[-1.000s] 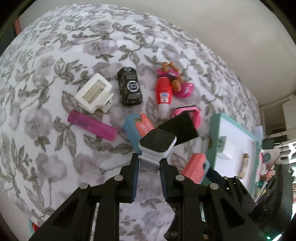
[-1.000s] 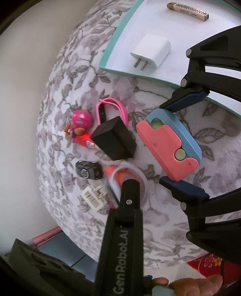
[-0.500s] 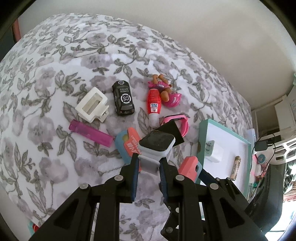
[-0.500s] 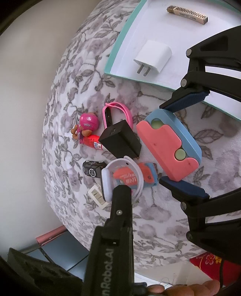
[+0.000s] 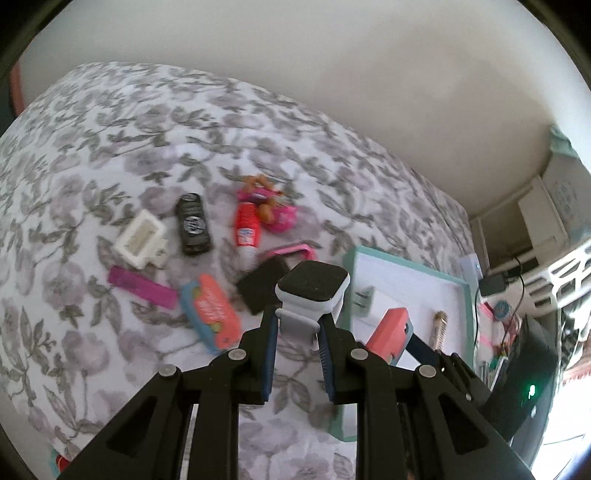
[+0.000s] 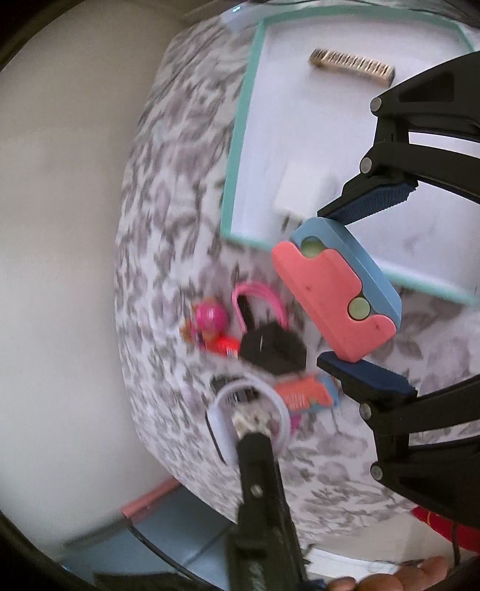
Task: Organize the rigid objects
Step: 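Carry both items into the tray and open both tools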
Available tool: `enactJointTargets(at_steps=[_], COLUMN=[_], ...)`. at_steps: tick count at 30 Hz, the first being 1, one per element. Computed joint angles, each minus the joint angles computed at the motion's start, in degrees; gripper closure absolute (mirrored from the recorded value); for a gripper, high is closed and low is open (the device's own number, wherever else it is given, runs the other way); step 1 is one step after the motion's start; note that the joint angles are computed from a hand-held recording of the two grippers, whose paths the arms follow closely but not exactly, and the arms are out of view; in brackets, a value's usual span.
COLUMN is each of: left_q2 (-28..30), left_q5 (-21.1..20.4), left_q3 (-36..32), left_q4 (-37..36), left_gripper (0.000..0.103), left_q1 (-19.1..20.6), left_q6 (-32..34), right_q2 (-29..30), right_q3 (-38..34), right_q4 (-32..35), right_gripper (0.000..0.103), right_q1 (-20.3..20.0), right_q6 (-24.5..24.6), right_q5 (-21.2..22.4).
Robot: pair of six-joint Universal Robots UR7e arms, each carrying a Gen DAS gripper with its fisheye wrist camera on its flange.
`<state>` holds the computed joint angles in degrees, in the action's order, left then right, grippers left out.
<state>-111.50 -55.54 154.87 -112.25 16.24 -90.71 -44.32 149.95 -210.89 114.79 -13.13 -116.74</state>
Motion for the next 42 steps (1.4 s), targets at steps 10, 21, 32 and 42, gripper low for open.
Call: enactJointTargets(at_steps=[10, 21, 32, 42], left_q2=[20.49, 39.53, 48.64, 50.71], left_q5=[-2.95, -5.18, -7.28, -9.39], left_q3=[-1.21, -3.85, -4.72, -5.1], left_q4=[-19.18, -35.49, -41.51, -38.73], left_gripper=[0.081, 0.081, 0.081, 0.081], left_q1=[-0.51, -1.34, 1.99, 4.24], left_q6=[9.08, 17.43, 20.2, 18.71], right_q2=[-7.26, -11.15, -9.55, -6.23], right_q3=[4.37, 7.88, 7.61, 6.36], right_q4=[-6.49, -14.98, -16.16, -16.6], right_gripper=[0.03, 0.03, 0.03, 0.03], right_q1=[-11.62, -22.51, -24.23, -23.84], right_q6=[8.43, 11.14, 9.66, 7.56], right_q5=[-7.3, -15.65, -16.17, -18.22])
